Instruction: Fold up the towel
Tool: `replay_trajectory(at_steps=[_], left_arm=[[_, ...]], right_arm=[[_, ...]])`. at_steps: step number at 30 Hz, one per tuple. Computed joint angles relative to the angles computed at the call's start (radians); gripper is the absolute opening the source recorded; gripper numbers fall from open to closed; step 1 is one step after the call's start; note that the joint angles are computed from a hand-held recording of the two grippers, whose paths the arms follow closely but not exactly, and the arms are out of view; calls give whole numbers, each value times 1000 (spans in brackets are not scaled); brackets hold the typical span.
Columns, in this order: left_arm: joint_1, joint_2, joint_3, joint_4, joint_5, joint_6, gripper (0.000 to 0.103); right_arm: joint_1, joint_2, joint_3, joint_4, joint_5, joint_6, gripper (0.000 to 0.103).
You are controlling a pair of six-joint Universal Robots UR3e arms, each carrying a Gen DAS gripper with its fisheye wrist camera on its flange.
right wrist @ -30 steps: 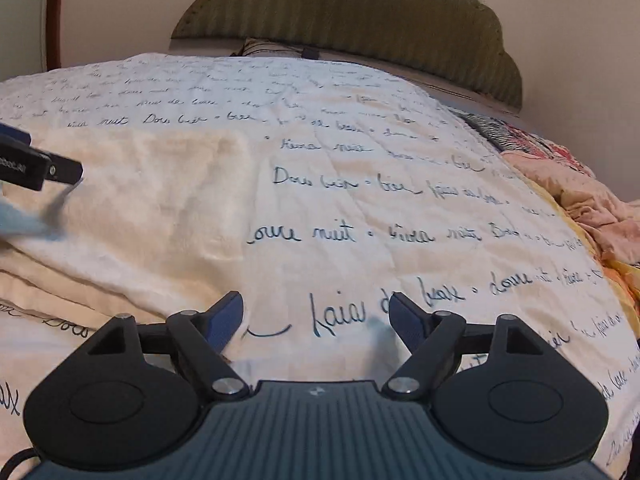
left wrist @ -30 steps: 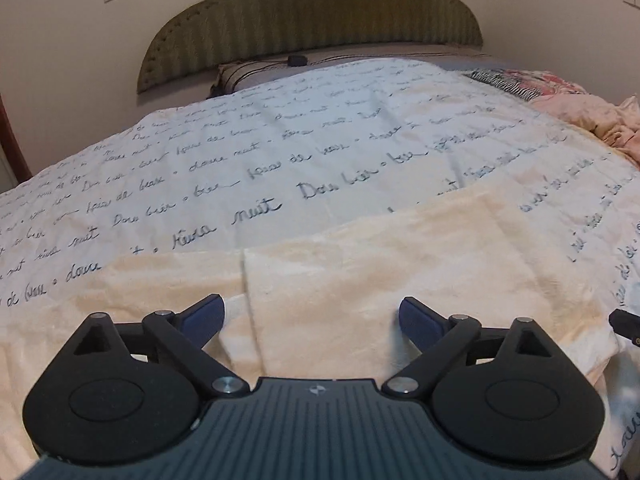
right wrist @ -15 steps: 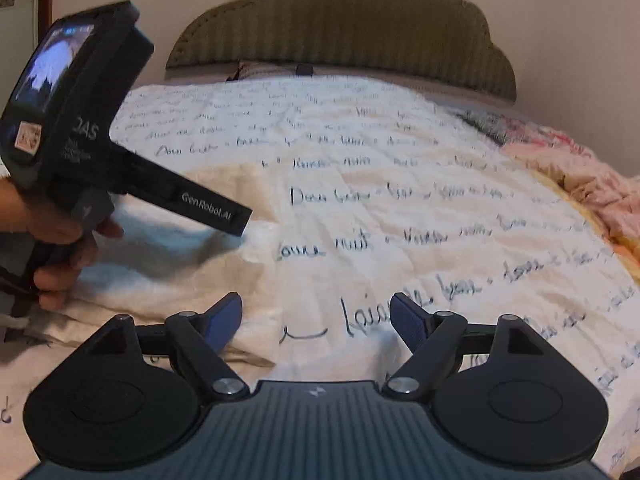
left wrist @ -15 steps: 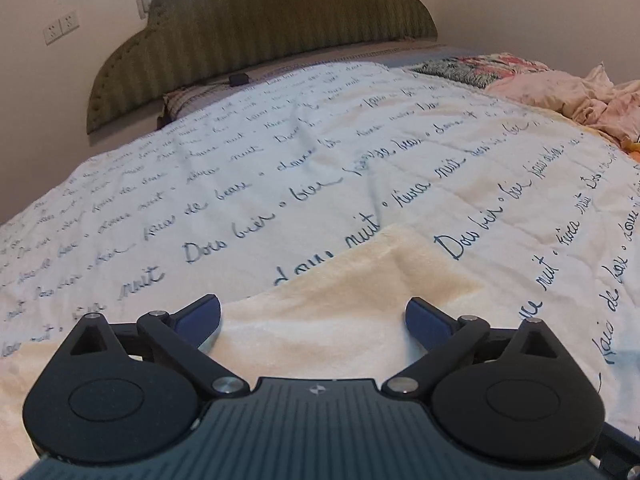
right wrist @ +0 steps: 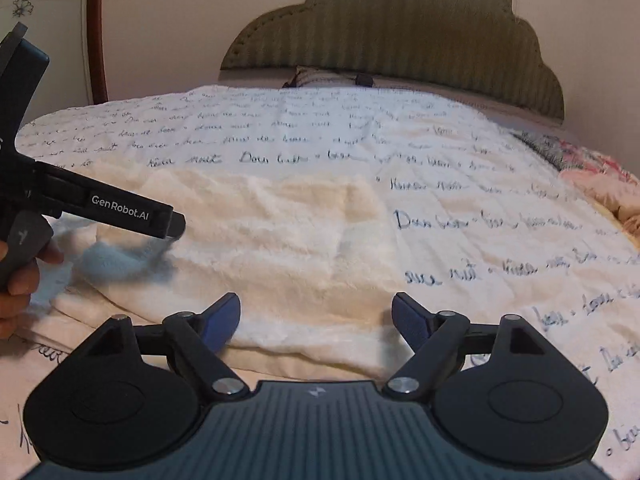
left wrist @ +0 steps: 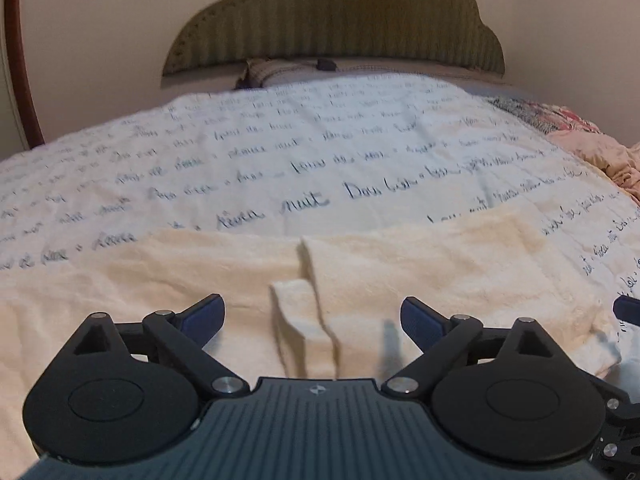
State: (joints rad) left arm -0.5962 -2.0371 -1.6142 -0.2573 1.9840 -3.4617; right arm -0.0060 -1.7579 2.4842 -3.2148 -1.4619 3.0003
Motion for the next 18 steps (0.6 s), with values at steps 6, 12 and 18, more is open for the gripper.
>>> replay_trajectory(at_steps=[6,12,18], left_arm=[[42,304,-383,48,87,-48,100],[179,609,-694,-35,77,-20,99],[425,1147,-961,-178,-49,61,100]], right_arm=[[149,77,-79,-31,-19,-10,88],[285,197,-196,58,-162,52,88],[509,248,-339,-34,-280,100,103]])
